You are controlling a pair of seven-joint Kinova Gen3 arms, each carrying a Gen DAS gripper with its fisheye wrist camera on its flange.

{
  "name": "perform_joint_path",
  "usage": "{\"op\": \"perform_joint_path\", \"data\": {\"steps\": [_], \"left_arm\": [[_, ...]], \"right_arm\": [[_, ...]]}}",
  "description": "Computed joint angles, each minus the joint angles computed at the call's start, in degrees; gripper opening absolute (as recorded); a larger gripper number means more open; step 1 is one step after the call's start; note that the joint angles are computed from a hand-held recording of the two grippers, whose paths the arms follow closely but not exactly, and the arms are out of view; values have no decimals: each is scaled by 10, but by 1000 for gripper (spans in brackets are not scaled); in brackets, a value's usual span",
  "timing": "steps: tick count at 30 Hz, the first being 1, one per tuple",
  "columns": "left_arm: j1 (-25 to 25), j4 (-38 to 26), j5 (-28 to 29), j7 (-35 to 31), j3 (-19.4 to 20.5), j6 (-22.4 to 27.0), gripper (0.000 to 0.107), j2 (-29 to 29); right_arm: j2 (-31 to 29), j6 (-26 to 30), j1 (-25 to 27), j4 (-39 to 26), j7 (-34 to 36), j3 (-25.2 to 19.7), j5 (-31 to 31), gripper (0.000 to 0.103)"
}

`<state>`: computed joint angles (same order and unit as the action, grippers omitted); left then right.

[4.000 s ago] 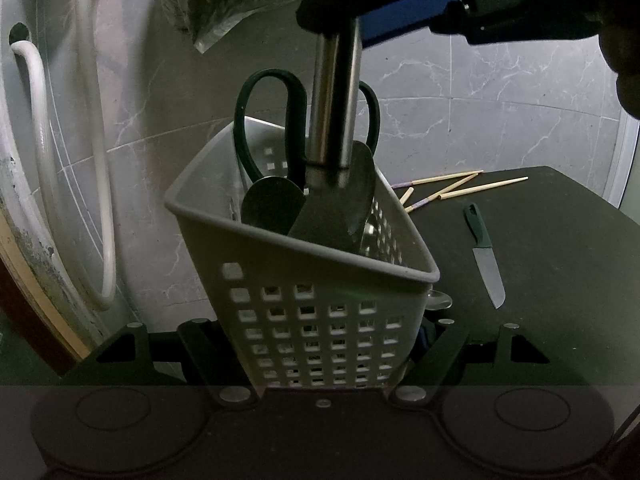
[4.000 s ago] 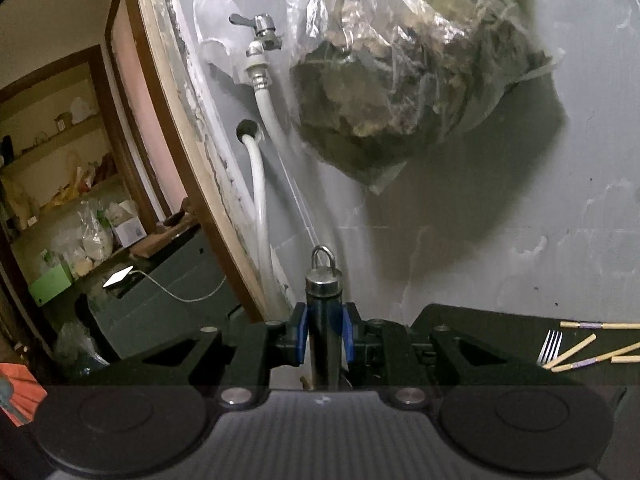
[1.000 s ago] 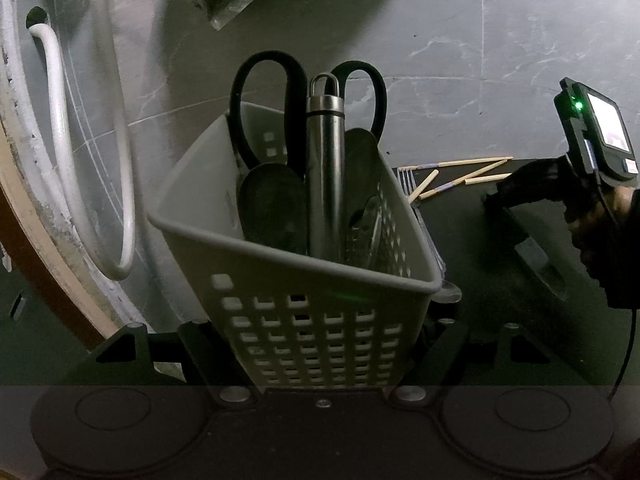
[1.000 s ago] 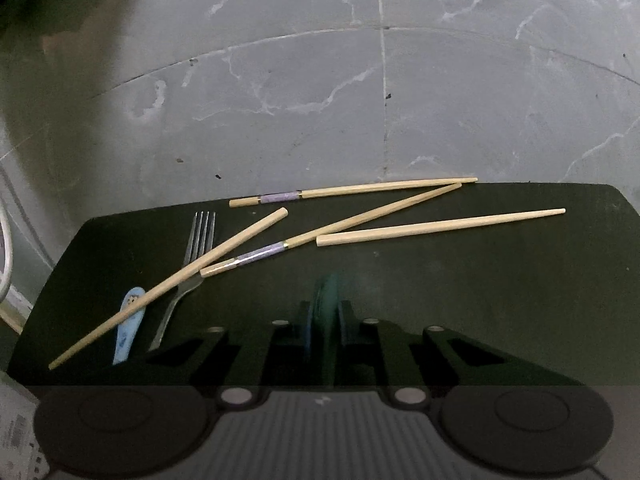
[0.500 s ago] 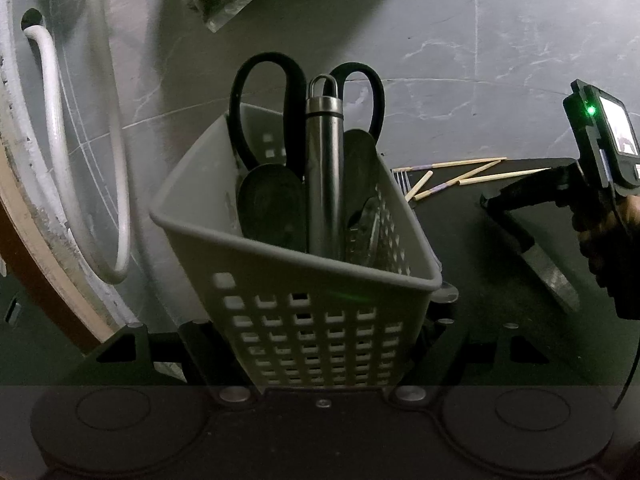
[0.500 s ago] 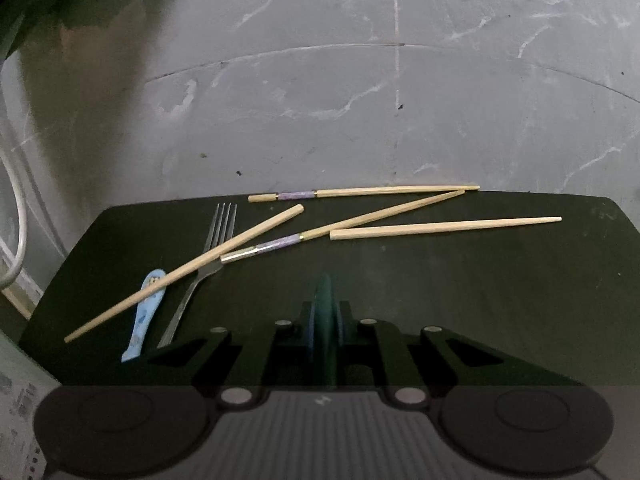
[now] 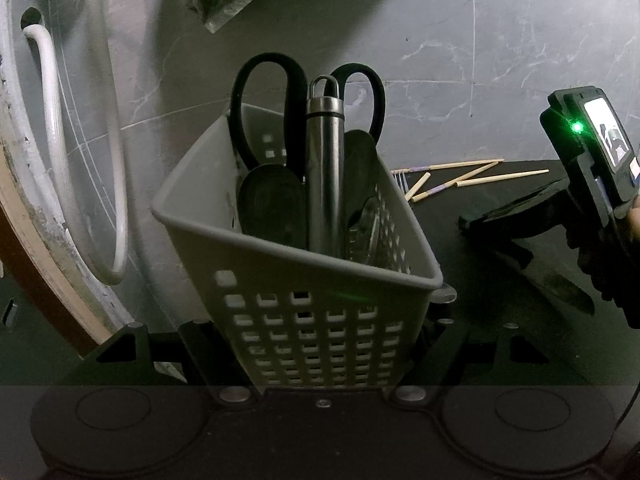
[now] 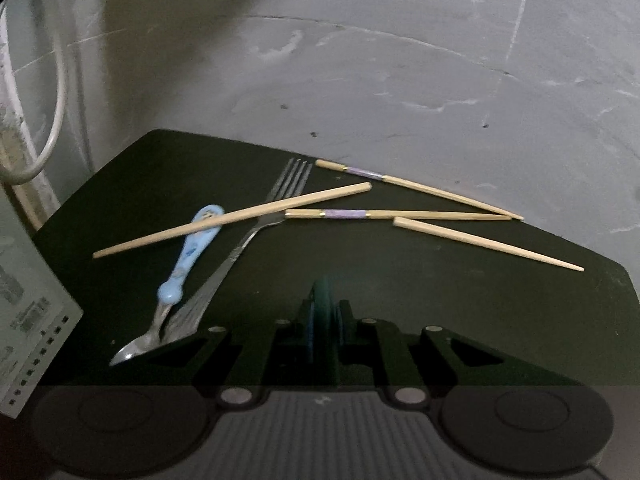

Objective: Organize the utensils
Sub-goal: 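Lift the knife with the right tool and carry it to the caddy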

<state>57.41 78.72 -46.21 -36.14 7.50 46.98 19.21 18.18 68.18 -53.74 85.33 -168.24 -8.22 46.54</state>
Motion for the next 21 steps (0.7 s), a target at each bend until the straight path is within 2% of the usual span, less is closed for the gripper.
{"op": "perform_joint_path", "data": {"steps": [9, 19, 21], "left_arm": [[-5, 6, 4, -2, 1, -9, 77, -4], [-6, 3, 8, -6, 1, -9, 77, -2], [-6, 2, 9, -7, 0, -9, 77, -1]], "right_arm": [[-4, -13, 19, -7, 20, 0, -34, 16], [8, 7, 19, -40, 105, -2, -60, 17], [7, 3, 24, -43, 118, -1, -72, 22]]}}
